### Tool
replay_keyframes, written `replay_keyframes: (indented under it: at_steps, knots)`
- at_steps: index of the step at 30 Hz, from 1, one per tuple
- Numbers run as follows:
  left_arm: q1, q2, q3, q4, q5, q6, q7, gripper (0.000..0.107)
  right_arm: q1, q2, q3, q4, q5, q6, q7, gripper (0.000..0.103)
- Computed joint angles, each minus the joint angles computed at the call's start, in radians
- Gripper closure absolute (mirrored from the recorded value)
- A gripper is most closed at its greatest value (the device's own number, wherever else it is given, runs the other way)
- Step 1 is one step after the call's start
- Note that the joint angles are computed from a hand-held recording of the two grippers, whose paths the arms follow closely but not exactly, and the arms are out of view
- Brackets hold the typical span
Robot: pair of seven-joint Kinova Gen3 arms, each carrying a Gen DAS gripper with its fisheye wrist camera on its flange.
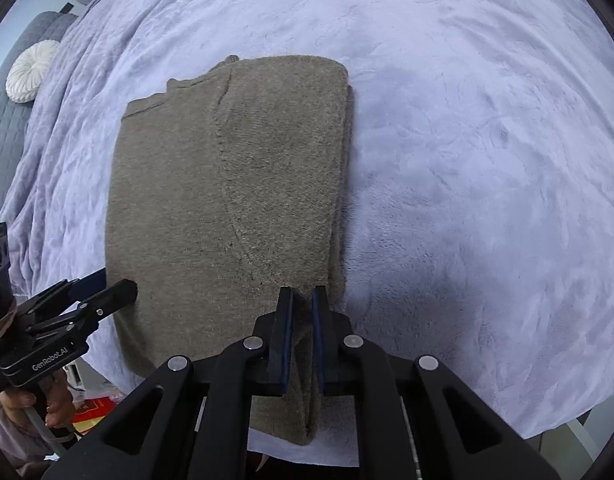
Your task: Fold small clothes
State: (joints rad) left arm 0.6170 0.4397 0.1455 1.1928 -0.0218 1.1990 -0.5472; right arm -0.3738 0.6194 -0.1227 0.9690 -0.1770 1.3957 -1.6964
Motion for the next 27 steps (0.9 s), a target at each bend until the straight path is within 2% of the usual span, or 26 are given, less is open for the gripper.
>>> replay_keyframes:
  at_steps: [6, 7, 8, 10, 11, 12, 13, 14, 19, 27]
  knots:
    - [-0.008, -0.007, 0.001, 0.018, 0.010, -0.018, 0.005, 0.054, 0.110, -0.053, -0.032, 0.114, -0.160, -0.129, -0.025, 0.090]
    - [-0.009, -0.008, 0.001, 0.022, 0.011, -0.021, 0.004, 0.054, 0.128, -0.058, -0.037, 0.131, -0.187, -0.149, -0.024, 0.083]
    - [-0.009, -0.009, 0.002, 0.021, 0.010, -0.020, 0.003, 0.054, 0.141, -0.055, -0.041, 0.138, -0.207, -0.161, -0.026, 0.069]
    - [-0.010, -0.007, 0.003, 0.020, 0.010, -0.020, 0.001, 0.054, 0.149, -0.038, -0.041, 0.131, -0.230, -0.167, -0.041, 0.060]
    - [-0.011, -0.009, 0.004, 0.017, 0.012, -0.015, 0.000, 0.054, 0.157, -0.024, -0.052, 0.120, -0.242, -0.166, -0.042, 0.060]
    - [-0.010, -0.009, 0.003, 0.015, 0.011, -0.011, 0.003, 0.054, 0.151, -0.010, -0.055, 0.098, -0.238, -0.159, -0.049, 0.066]
    - [-0.009, -0.013, 0.003, 0.015, 0.010, -0.008, 0.004, 0.054, 0.128, -0.004, -0.040, 0.076, -0.217, -0.146, -0.053, 0.089]
    - [-0.008, -0.015, 0.004, 0.016, 0.010, -0.011, 0.002, 0.054, 0.101, 0.002, -0.027, 0.046, -0.180, -0.129, -0.058, 0.095]
    - [-0.012, -0.020, 0.010, 0.041, 0.024, -0.037, -0.001, 0.044, -0.001, 0.062, 0.020, -0.050, -0.009, -0.060, -0.067, 0.095]
    - [-0.010, -0.029, 0.010, 0.062, 0.028, -0.053, 0.007, 0.044, -0.018, 0.033, 0.026, -0.020, 0.031, -0.076, -0.145, 0.094]
